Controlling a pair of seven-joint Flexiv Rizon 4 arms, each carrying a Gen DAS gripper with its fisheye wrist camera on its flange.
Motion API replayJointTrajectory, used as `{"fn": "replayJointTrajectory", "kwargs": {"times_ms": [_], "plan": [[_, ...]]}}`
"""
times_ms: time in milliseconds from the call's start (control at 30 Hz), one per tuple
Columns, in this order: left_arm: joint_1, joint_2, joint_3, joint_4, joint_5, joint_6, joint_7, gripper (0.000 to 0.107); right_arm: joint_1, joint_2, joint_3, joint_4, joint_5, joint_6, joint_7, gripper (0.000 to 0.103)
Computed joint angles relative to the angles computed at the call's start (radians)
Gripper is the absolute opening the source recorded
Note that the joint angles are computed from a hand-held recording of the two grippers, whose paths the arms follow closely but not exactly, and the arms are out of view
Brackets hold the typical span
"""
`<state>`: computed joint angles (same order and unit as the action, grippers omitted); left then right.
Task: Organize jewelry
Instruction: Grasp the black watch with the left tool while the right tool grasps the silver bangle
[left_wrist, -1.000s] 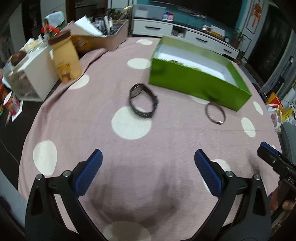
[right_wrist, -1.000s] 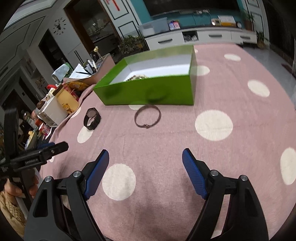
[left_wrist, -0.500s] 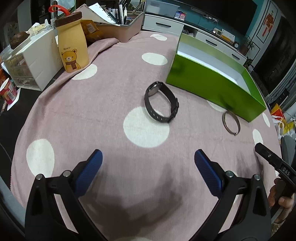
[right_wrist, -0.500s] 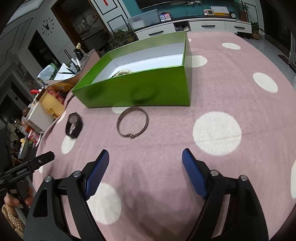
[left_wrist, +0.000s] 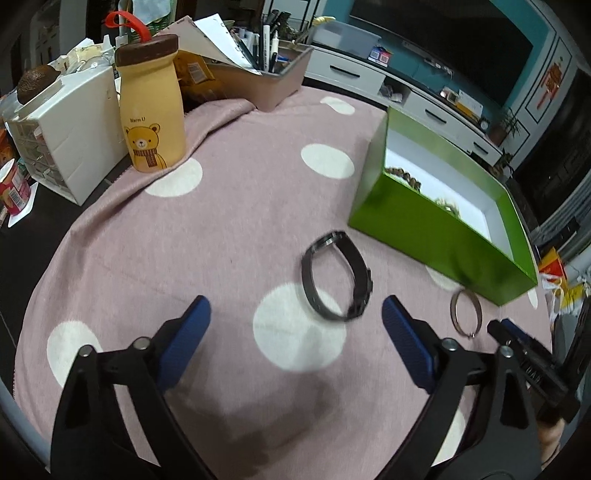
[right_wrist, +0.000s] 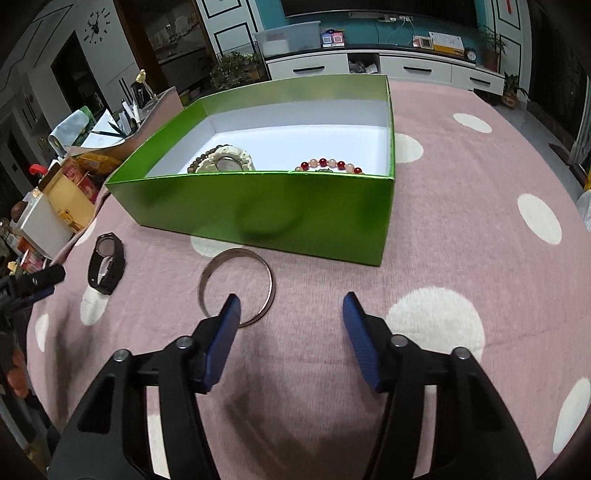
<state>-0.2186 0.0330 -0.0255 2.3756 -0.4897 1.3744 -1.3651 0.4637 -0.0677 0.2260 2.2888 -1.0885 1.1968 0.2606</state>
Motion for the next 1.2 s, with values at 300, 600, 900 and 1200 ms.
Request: {"fn": "replayJointTrajectory", "kwargs": {"times_ms": [300, 600, 900, 1200], "plan": [[0.013, -0.064, -0.016, -0.048, 0.046, 0.004, -0.014, 0.070, 0.014, -0.038, -0.010, -0.034, 0.001, -0.021, -0.053, 0.048], [0.031, -0.127, -0.011, -0.117, 0.242, -0.030, -0.135, 0.053, 0.030, -0.073, -0.025, -0.070, -0.001, -0.033, -0.108, 0.038], [0.027, -0.161, 0.010, -0.169, 0.416, -0.053, -0.234, 0.033, 0.063, -0.107, -0.033, -0.114, -0.011, -0.096, -0.190, 0.016], [0.025, -0.168, 0.025, -0.186, 0.508, -0.047, -0.286, 0.012, 0.065, -0.109, -0.036, -0.115, -0.027, -0.090, -0.187, 0.003]]}}
